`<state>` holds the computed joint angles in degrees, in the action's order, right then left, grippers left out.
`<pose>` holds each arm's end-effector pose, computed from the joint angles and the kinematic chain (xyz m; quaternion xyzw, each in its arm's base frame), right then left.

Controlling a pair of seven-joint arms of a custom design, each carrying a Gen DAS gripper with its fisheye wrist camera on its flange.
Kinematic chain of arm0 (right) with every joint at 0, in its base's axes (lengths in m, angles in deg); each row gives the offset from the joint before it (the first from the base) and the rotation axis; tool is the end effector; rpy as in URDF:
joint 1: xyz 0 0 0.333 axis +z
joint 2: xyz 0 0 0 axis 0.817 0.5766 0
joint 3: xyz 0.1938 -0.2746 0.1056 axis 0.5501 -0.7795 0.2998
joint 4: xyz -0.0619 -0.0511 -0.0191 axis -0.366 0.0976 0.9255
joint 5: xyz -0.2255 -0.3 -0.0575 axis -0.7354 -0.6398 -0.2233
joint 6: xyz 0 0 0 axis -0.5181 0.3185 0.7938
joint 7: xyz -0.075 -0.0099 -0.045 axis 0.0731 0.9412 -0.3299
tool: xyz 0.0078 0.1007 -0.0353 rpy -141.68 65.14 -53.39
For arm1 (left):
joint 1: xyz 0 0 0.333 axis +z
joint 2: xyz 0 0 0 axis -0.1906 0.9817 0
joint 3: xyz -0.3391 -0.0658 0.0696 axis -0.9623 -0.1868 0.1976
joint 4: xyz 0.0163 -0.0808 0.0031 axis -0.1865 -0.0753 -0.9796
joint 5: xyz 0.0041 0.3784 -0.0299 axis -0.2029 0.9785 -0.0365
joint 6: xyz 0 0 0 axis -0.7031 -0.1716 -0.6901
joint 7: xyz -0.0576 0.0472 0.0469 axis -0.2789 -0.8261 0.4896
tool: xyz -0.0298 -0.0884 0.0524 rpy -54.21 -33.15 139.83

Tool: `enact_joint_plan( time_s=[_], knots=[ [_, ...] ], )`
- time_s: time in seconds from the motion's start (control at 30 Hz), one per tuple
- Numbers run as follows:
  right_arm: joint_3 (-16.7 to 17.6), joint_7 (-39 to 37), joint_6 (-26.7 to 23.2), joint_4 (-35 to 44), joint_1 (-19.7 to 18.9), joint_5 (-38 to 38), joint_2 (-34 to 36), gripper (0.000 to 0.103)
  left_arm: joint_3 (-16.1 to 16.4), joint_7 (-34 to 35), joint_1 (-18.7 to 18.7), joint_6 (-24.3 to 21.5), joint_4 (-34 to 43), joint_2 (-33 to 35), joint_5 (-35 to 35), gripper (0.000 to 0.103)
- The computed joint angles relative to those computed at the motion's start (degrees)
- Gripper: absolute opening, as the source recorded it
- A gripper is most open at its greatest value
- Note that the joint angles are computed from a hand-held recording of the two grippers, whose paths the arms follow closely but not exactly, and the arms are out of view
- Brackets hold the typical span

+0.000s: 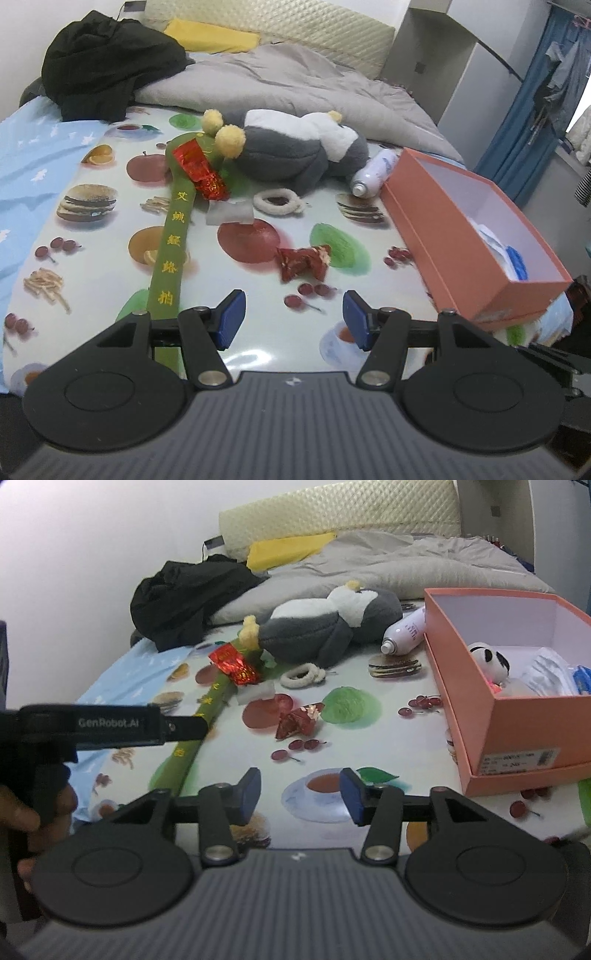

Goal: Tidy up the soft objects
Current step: 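Withdraw both grippers from the box toward the remaining items, then grasp the red wrapped packet with the right gripper while the left gripper grasps the clear plastic piece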

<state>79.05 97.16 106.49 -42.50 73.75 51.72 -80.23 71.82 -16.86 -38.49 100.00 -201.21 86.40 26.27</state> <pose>0.4873 0.1501 0.5023 -0.7745 0.4580 -0.1117 0.4219 0.4509 -0.4145 0.4958 -0.7632 0.4991 -0.3307 0.2430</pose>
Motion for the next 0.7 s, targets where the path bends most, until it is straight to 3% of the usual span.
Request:
enact_joint_plan(
  time_s=[0.13,0.33,0.7],
  knots=[
    [0.29,-1.1,0.6,3.33,-0.12,0.06,4.24,0.057,1.23,-0.12,0.76,0.35,1.65,2.54,1.02,0.07],
    [1.46,-0.65,0.49,8.13,-1.04,-0.78,10.17,0.066,3.13,2.58,1.57,0.56,4.65,6.39,0.83,0.07],
    [3.93,3.89,-2.14,18.39,-2.88,-6.41,20.69,0.066,6.67,9.38,3.65,2.78,11.03,13.26,-2.02,0.071]
  ],
)
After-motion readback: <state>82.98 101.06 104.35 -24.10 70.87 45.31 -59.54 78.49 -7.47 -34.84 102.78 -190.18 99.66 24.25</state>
